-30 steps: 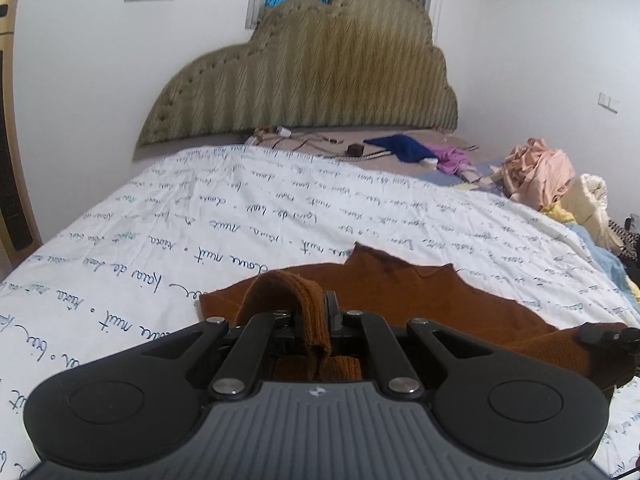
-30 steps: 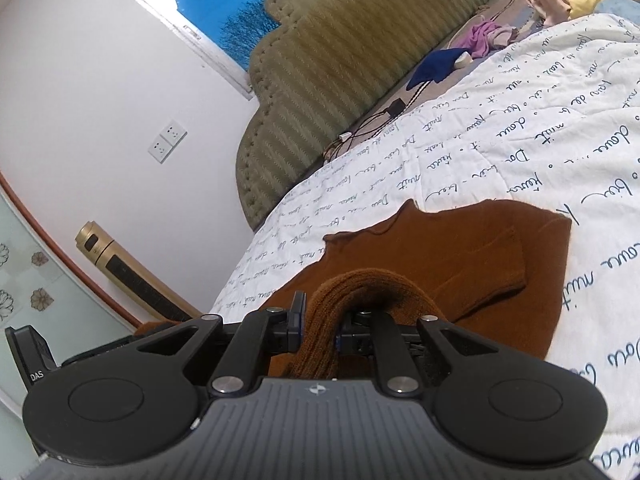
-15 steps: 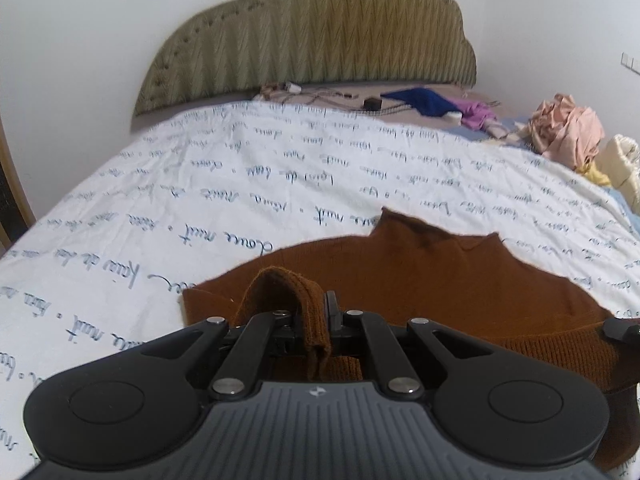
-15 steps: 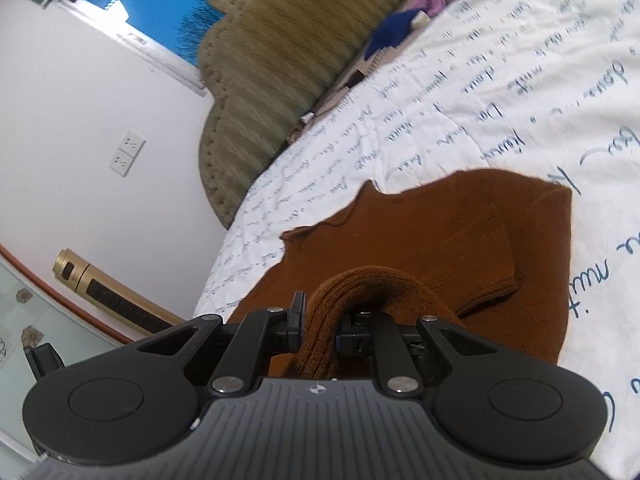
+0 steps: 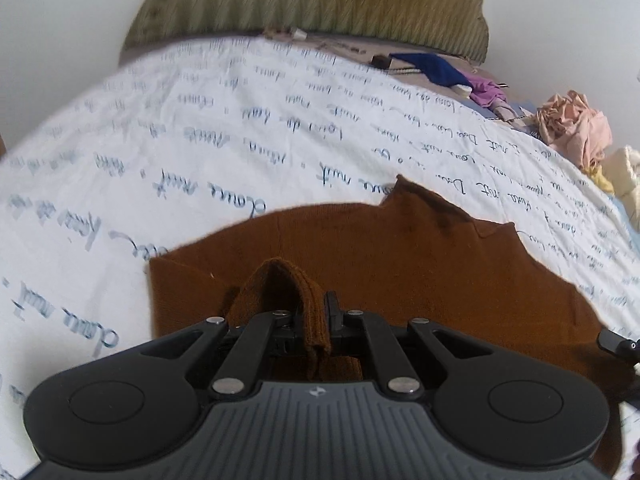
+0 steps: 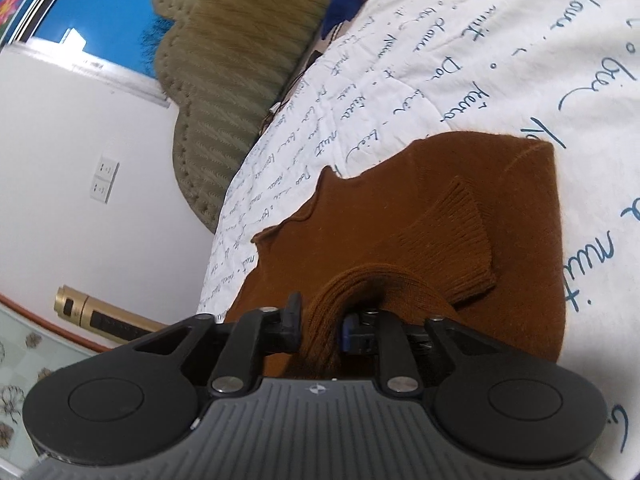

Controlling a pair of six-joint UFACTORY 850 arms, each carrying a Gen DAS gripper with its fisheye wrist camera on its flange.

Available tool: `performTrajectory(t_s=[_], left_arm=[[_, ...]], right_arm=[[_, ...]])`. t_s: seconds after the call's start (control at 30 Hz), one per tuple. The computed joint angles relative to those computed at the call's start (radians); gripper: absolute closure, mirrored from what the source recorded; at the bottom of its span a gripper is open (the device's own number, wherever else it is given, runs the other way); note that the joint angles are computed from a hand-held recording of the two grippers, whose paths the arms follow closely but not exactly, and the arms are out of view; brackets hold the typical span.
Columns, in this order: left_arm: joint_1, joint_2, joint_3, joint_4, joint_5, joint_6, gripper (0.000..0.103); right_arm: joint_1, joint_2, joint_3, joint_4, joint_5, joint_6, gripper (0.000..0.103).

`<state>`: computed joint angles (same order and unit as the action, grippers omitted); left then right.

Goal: Fold small clothes
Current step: 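Lift the hem with both grippers and fold it over toward the collar, then open both grippers to release the hem on the collar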

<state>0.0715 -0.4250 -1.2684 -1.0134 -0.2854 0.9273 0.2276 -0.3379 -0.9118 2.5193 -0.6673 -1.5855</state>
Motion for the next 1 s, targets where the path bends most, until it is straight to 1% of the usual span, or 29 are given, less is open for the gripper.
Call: performTrajectory(t_s=[0.07, 0.13, 0.17, 0.23, 0.3, 0.33, 0.4, 0.43, 0.47, 0.5, 0.53, 0.57, 0.6, 0.67, 0.73, 0.8, 0.87, 0.93, 1.0], left_arm=[[0.016, -0.026, -0.031, 0.035, -0.055, -0.073, 0.097], [0.025, -0.038, -0.045, 0.028, -0.082, -0.083, 0.097], [0.03, -0.04, -0.048, 0.012, -0.094, -0.074, 0.097], [0.04, -0.042, -0.051, -0.034, -0.115, -0.05, 0.096], [0.051, -0.045, -0.056, -0.081, -0.138, -0.037, 0.095], [0.057, -0.048, -0.059, -0.101, -0.154, -0.035, 0.094], [0.066, -0.054, -0.064, -0.131, -0.169, -0.044, 0.093], [0.069, -0.054, -0.063, -0.146, -0.17, -0.041, 0.09], [0.071, -0.052, -0.06, -0.167, -0.166, -0.029, 0.087], [0.073, -0.048, -0.054, -0.194, -0.158, -0.01, 0.077], [0.073, -0.044, -0.049, -0.221, -0.147, 0.011, 0.063], [0.074, -0.038, -0.041, -0.255, -0.133, 0.042, 0.056], [0.076, -0.029, -0.031, -0.299, -0.114, 0.083, 0.045], [0.08, -0.012, -0.015, -0.381, -0.081, 0.161, 0.043], [0.087, -0.002, -0.009, -0.416, -0.069, 0.193, 0.043], [0.093, 0.01, 0.001, -0.447, -0.056, 0.221, 0.043], [0.092, 0.02, 0.012, -0.444, -0.032, 0.24, 0.043], [0.085, 0.037, 0.034, -0.407, 0.004, 0.248, 0.043], [0.075, 0.059, 0.067, -0.398, 0.039, 0.3, 0.043]], right_arm=[[-0.004, -0.01, 0.003, 0.031, -0.039, 0.009, 0.053], [-0.011, -0.02, 0.009, 0.053, -0.088, 0.022, 0.048], [-0.013, -0.021, 0.01, 0.063, -0.094, 0.018, 0.047], [-0.012, -0.019, 0.007, 0.086, -0.087, -0.01, 0.046], [-0.013, -0.017, 0.011, 0.112, -0.104, -0.049, 0.039], [-0.011, -0.015, 0.012, 0.137, -0.105, -0.075, 0.033], [-0.005, -0.002, 0.016, 0.192, -0.076, -0.142, 0.03], [-0.001, 0.004, 0.014, 0.218, -0.044, -0.18, 0.029], [0.003, 0.01, 0.011, 0.246, -0.008, -0.215, 0.029], [0.007, 0.018, 0.011, 0.277, 0.025, -0.25, 0.029], [0.011, 0.024, 0.013, 0.309, 0.046, -0.285, 0.029], [0.015, 0.031, 0.02, 0.341, 0.051, -0.321, 0.029], [0.02, 0.039, 0.028, 0.38, 0.053, -0.361, 0.029], [0.031, 0.054, 0.039, 0.442, 0.055, -0.437, 0.029], [0.04, 0.063, 0.041, 0.472, 0.058, -0.5, 0.027], [0.048, 0.068, 0.037, 0.459, 0.069, -0.536, 0.026], [0.054, 0.066, 0.026, 0.408, 0.085, -0.542, 0.022], [0.066, 0.062, 0.008, 0.392, 0.126, -0.568, 0.02], [0.084, 0.057, -0.017, 0.435, 0.222, -0.646, 0.015]])
